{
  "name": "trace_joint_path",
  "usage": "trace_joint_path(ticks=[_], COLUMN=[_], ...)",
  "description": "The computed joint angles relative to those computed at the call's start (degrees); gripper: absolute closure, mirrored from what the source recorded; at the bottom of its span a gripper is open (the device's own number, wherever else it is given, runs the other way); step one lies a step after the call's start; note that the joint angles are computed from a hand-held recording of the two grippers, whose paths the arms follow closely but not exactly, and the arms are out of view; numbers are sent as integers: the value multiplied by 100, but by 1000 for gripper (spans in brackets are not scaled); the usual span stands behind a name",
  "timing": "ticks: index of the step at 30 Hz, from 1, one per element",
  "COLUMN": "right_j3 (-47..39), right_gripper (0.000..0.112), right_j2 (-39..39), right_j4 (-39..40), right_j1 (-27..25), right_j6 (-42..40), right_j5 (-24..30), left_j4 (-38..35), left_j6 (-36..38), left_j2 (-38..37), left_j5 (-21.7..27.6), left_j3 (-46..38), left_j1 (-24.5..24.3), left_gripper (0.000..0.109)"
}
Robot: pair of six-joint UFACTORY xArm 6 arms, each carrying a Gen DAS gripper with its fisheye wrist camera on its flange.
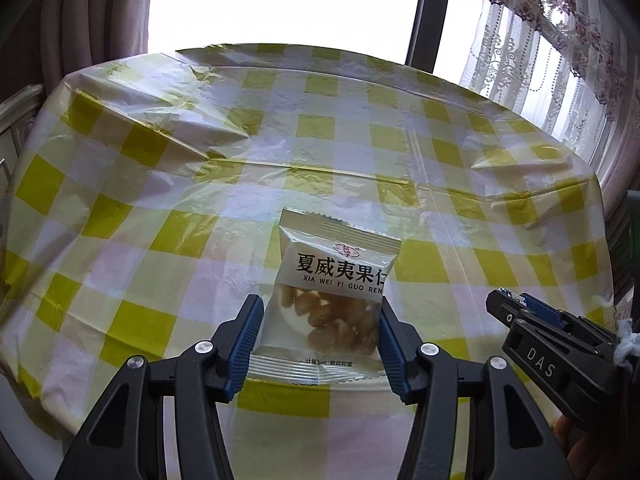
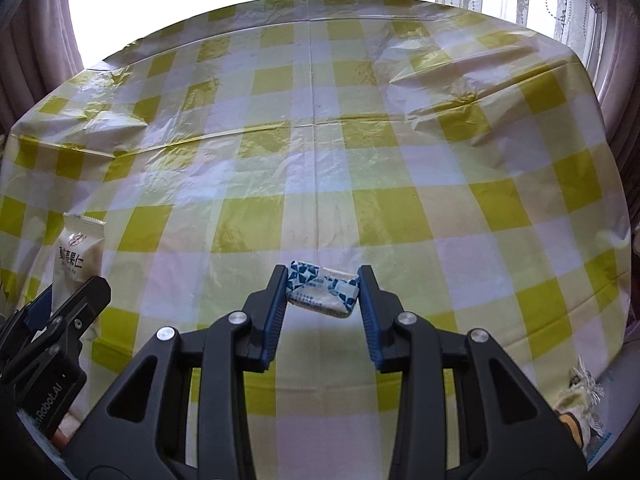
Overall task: Organize snacks
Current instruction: 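Carry both packets to the white box and open both tools to drop them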
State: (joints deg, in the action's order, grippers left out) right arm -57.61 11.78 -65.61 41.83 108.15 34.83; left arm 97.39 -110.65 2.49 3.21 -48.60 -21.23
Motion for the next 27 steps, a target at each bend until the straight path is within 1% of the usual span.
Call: trace_joint_path(ticks=[6, 12, 17, 19, 23, 26, 27], right_j3=[451, 966, 1371, 1561, 1996, 2388, 2505], right_gripper=[74, 74, 74, 74, 74, 74, 74], right_j2=[-456, -993, -1453, -1679, -2250, -2810, -3001], right_j4=[-123, -166, -135, -106, 33, 250, 351], right_j1=[227, 500, 835, 1003, 1574, 2091, 2317], right_j6=[284, 544, 733, 823, 1038, 1209, 1239], right_j5=[180, 435, 784, 943, 1603, 2209, 2502], left_j4=[76, 193, 72, -96, -304, -547, -582], left_j6=[-157, -310, -280, -143, -20, 77, 76], left_j2=[-330, -752, -1261, -1524, -2073, -2478, -2574], left_j5=[83, 265, 494, 665, 1062, 1419, 1508], left_j3=[276, 587, 980, 1185, 1585, 1867, 1925], left_j1=[-174, -451, -781, -1009, -1594, -2189, -2350], left_gripper=[53, 53, 53, 53, 53, 53, 53])
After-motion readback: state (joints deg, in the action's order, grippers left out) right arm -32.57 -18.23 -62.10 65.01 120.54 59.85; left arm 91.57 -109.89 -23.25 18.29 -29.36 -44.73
